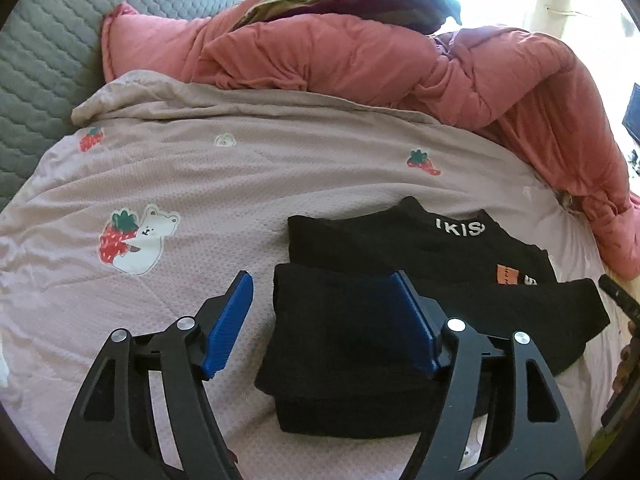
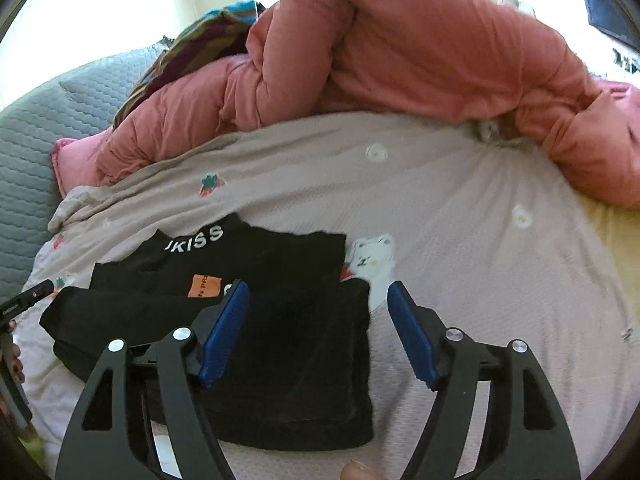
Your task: Fold small clothes
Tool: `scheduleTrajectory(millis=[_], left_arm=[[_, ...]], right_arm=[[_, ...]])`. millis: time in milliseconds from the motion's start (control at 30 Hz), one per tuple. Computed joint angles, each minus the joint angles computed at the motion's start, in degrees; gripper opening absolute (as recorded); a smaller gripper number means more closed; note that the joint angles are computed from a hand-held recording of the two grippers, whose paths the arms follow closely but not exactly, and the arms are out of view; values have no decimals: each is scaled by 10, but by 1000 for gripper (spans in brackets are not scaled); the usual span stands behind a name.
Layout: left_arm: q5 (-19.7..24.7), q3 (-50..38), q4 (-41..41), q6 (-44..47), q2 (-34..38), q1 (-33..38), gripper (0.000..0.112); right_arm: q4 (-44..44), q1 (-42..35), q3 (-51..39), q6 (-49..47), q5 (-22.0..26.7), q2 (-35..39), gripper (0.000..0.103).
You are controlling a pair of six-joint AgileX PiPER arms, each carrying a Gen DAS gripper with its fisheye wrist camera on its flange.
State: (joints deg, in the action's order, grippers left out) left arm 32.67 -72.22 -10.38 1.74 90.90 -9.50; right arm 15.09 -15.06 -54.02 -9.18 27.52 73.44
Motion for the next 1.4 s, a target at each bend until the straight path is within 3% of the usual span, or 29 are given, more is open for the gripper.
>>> scheduleTrajectory(millis=[300,500,667,733,833,1067,1400], left_arm=[[0,28,3,-13,-45,-1,69],[5,63,18,-21,-91,-5,71],[25,103,13,0,-130,-20,68],[30,121,5,15,-144,-28,58],[41,145,6,27,-150,-51,53],[30,154,99,-51,-112,-107,51],[-14,128,157,-109,-60,-118,51]], right_arm=[[-34,61,42,-18,34,-86,70],[-77,149,64,26,53,-97,53],[-100,219,75,62,57,-76,30],[-133,250,80,99,51,-69,30],[-145,264,85,115,46,-58,29],[-157,267,83,136,29,-17,29],[-207,265,58,183,0,40,29]])
